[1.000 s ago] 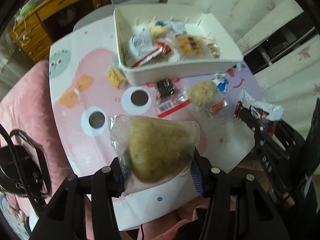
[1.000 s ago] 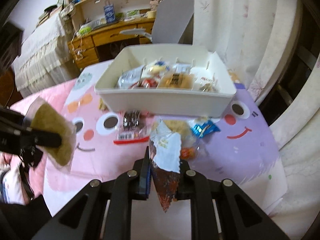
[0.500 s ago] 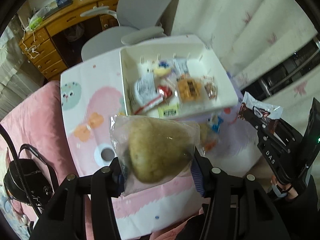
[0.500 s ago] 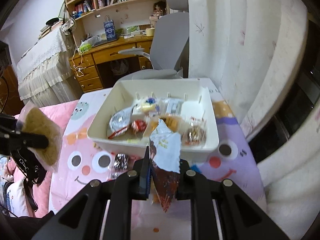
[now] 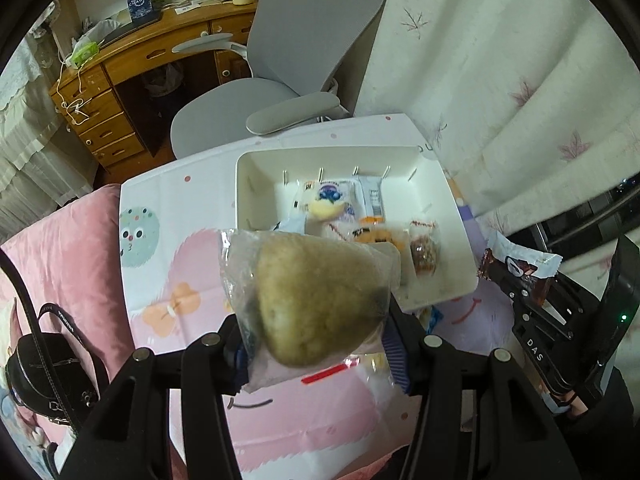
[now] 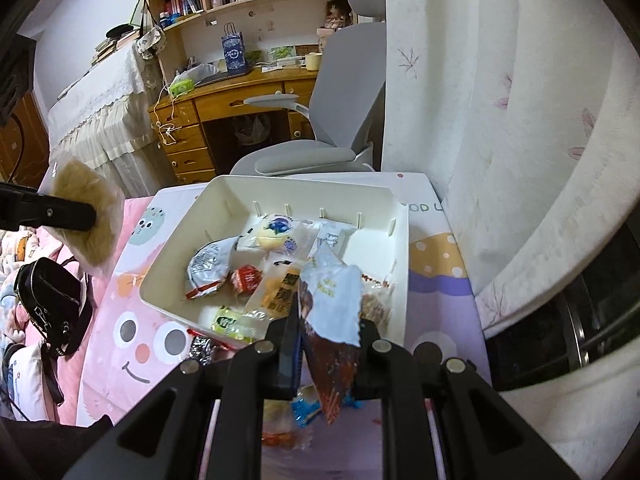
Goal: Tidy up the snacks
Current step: 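Carry both packs over the white tray and open both tools, then withdraw both tools from the tray toward the remaining snacks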
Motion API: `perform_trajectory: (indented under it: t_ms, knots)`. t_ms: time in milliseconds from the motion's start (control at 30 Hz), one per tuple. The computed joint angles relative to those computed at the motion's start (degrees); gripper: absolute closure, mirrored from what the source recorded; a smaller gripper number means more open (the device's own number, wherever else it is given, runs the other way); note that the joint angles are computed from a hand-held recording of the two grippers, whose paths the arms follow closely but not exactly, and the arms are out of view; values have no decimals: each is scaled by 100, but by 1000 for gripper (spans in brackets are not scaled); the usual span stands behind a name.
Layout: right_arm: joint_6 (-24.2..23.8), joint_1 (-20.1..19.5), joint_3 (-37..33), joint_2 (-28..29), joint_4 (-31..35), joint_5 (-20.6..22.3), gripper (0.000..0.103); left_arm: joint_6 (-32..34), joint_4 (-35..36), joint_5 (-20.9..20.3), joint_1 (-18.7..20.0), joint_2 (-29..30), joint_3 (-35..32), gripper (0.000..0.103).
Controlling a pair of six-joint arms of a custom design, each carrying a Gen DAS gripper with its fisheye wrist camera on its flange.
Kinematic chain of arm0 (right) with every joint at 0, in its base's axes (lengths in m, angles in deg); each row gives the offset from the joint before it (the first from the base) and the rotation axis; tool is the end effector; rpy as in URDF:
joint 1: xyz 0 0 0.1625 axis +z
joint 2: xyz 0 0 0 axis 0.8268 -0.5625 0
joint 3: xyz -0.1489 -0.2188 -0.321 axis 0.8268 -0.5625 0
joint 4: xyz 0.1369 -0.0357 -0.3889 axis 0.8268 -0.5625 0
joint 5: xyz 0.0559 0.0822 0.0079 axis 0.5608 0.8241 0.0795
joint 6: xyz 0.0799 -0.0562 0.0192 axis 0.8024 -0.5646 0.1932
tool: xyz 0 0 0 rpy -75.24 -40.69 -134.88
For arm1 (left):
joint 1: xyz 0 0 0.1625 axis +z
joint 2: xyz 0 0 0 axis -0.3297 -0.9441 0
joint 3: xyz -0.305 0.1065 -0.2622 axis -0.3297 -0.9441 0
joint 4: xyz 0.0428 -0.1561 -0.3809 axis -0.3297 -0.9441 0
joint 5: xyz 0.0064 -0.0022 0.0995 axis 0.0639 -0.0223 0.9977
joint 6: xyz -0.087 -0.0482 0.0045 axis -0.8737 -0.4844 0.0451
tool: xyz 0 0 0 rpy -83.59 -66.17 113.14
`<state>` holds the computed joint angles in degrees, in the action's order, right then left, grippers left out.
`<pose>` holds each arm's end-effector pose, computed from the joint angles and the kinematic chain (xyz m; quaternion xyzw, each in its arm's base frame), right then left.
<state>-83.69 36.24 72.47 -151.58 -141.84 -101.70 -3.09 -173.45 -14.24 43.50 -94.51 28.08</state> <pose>0.1095 -0.4241 0.4360 0.2759 -0.8915 0.2281 0.2777 -0.4707 -0.4191 0.1505 0.0602 0.9319 -0.1721 0.3136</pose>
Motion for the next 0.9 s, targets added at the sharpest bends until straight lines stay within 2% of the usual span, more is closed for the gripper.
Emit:
perform_trajectory:
  t_ms: [167, 233, 267, 467, 667, 900]
  knots:
    - [-175, -109, -228, 180, 135, 82, 87, 105, -288, 84, 105, 190, -52, 49]
    - [-238, -119, -271, 225, 195, 79, 86, 110, -410, 109, 124, 241, -48, 41]
    - [-260, -121, -291, 255, 218, 48, 84, 119, -503, 138, 129, 253, -24, 32]
    - [-27, -179, -420, 326, 555, -77, 71, 75, -773, 208, 56, 209, 101, 23]
    - [215, -183, -420, 224, 680, -47, 65, -148, -546, 188, -40, 85, 202, 23]
    - [642, -107, -259, -69, 836, -36, 62, -326, -444, 84, -270, -201, 488, 23]
